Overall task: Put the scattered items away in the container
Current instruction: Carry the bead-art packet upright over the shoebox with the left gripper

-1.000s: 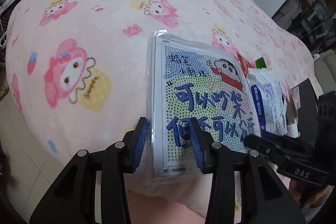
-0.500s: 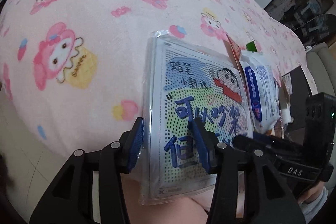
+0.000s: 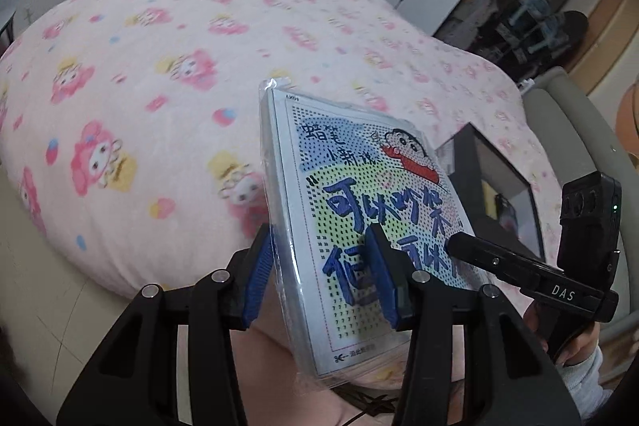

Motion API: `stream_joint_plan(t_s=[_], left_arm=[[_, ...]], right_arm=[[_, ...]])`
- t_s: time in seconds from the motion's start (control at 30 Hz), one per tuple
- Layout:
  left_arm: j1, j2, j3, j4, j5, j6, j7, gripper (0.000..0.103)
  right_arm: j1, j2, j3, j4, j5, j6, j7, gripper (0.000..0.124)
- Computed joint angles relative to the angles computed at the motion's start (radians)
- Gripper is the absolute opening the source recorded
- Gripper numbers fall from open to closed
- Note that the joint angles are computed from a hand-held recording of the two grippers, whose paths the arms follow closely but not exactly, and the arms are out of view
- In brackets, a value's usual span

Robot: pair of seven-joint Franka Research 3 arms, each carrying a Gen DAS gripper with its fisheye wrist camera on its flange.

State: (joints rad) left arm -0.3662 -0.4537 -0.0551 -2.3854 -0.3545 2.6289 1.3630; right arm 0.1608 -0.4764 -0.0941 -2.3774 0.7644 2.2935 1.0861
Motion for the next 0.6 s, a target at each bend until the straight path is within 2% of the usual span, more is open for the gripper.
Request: stream_joint_plan(t_s=[0.2,0.37,0.47,0.6], left_arm=[[-0.076,0.178,-0.027,0.207,-0.076,0.008,0.119,0.047],[-0.093,0.414,-0.102,0.470,-0.161,-0.034,0.245,0.046],[-0.087,0.573,-0.165,0.663,-0.147,-0.084,0.270,0.046],[-0.097,0.783,-0.225,0.917,-0.042,-0.179,0.212,0.045]], right_arm=[[-0.082,-0.092,-0.071,-0.026,-0.007,-0.003,0.007,0.045],[-0.186,-0.129,-0.125,-0.034,-0.062,0.020,0.029,0.045],[-0.256,-0.127,-0.156,-0.021,-0.108,0.031,0.049,0.045],[-0.318,-0.068,-0.191,0.021,-0.153,0.045,0.044,0.045]])
